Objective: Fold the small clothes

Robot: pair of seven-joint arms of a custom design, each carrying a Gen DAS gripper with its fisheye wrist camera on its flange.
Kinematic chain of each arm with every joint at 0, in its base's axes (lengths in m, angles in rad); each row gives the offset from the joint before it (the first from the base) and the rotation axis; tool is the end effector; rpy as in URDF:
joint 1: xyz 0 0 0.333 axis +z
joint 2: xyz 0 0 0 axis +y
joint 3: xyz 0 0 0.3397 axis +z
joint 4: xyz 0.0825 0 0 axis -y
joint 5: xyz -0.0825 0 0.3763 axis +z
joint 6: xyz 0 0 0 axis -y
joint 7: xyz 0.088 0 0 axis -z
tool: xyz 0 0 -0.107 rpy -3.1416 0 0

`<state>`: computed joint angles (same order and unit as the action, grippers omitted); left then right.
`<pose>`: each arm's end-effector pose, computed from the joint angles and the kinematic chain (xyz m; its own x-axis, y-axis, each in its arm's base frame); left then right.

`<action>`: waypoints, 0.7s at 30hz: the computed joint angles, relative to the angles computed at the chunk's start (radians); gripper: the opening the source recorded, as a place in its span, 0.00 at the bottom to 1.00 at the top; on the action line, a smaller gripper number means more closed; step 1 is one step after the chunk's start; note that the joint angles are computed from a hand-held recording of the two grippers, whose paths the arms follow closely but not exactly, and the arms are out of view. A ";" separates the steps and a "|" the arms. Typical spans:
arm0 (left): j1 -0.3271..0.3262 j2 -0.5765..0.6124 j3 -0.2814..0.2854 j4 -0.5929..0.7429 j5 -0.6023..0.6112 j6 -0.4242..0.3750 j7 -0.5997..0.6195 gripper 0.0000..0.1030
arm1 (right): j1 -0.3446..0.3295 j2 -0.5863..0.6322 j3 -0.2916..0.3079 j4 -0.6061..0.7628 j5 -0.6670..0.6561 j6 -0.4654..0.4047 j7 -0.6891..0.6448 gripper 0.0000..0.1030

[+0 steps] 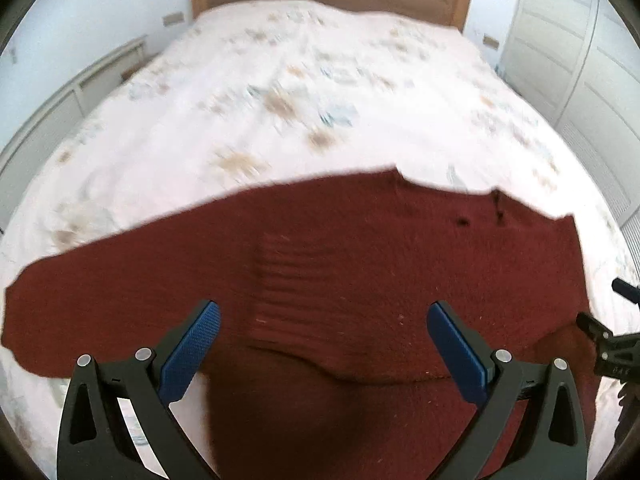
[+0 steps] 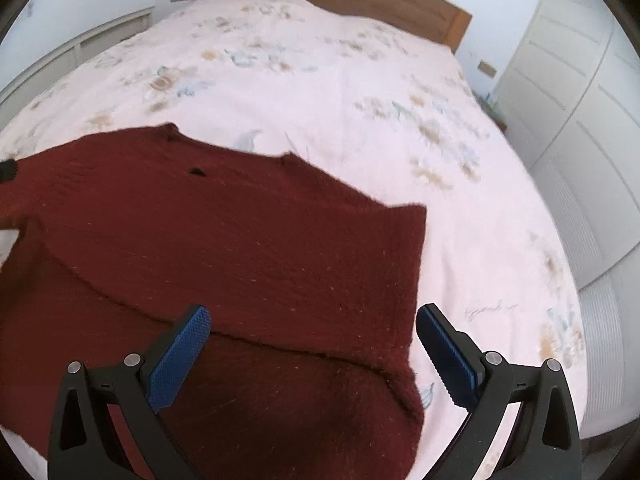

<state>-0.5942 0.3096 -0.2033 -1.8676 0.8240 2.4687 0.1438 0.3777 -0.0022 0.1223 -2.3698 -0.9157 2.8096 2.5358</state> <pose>0.4624 -0.4603 0.4108 0.0556 -0.9977 0.0395 -0.8159 -0.0682 -0.5742 0.4341 0.2808 0.3892 0.2836 -0.9425 0.1765 -0.7642 -0.3334 -0.5522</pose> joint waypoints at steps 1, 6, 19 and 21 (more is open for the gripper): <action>-0.005 -0.029 0.003 -0.020 0.011 -0.015 -0.013 0.99 | -0.001 -0.020 -0.001 -0.016 -0.005 0.012 0.004 0.99; 0.043 -0.174 -0.028 -0.156 -0.013 -0.054 -0.042 0.99 | -0.002 -0.059 0.024 -0.030 0.033 0.028 -0.013 0.99; 0.231 -0.609 -0.116 -0.625 -0.212 -0.110 -0.210 0.99 | 0.008 -0.120 0.086 -0.088 0.153 -0.026 -0.052 0.99; 0.261 -0.665 -0.126 -0.681 -0.250 -0.129 -0.237 0.99 | 0.009 -0.121 0.088 -0.094 0.166 -0.041 -0.056 0.99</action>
<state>-0.3336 -0.3550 -0.3294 -2.5485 0.5740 2.3401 -0.0933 0.3864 -0.1230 0.2101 -2.4635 -0.7499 2.7684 2.4799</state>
